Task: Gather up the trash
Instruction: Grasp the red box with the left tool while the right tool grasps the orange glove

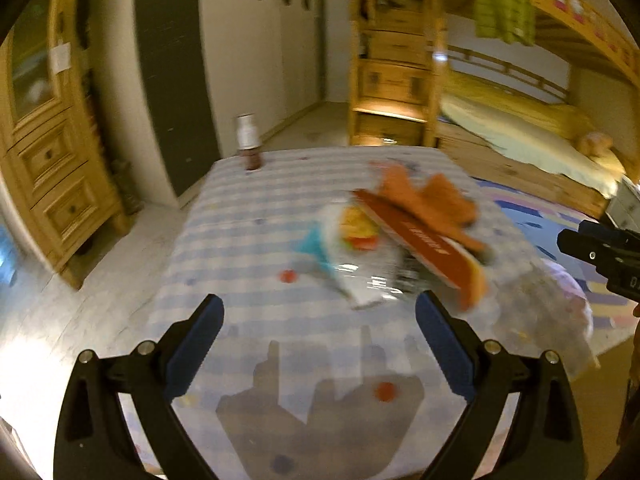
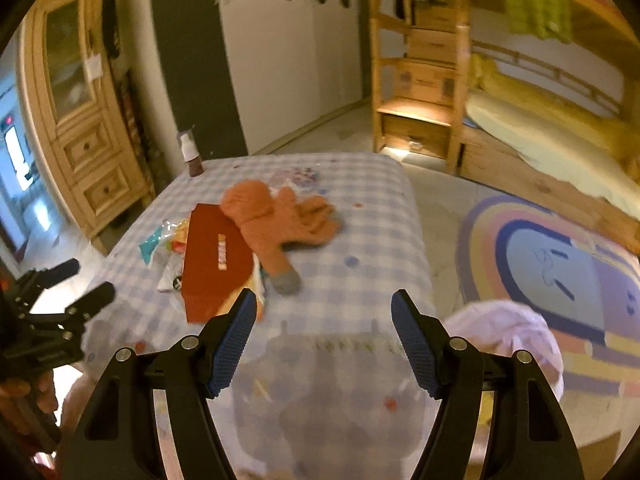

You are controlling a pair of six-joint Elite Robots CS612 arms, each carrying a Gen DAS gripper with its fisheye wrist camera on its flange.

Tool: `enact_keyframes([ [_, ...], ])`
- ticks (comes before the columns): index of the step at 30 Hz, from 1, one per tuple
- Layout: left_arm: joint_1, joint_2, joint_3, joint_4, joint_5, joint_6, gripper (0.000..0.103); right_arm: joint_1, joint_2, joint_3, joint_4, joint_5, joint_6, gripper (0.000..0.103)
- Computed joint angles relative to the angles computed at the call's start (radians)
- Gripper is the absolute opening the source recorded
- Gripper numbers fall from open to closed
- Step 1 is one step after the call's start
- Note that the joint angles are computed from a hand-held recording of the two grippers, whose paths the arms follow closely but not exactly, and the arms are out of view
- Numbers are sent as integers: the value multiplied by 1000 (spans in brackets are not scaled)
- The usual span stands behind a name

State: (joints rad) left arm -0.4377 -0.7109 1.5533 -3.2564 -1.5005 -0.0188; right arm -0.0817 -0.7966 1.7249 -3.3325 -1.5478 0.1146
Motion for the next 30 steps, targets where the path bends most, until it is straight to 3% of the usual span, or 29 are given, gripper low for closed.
enact_keyframes([
  [4,20,12,-32,21,16,-37,94,13,51,-103,82,12,-36,67],
  [6,26,20,-44,33,20,-44,94,16,77,-159,132,19,-49,56],
  [13,35,32,-65,65,17,-54,94,9,136,-270,256,49,-38,48],
  [15,34,30,-60,66,15,-53,94,8,133,-268,283,54,-45,25],
  [17,34,27,-51,59,8,-44,94,8,120,-242,283,72,-41,16],
  [19,33,24,-43,51,3,-33,94,12,105,-214,265,57,-29,15],
  [22,31,21,-38,53,-2,-33,94,18,75,-159,266,45,69,15],
  [24,28,18,-31,48,-2,-29,94,16,61,-133,268,85,120,15],
  [26,26,11,-19,35,-6,-23,94,17,54,-116,238,113,128,15],
  [30,24,-7,8,8,-45,-13,94,24,38,-94,132,65,127,13],
])
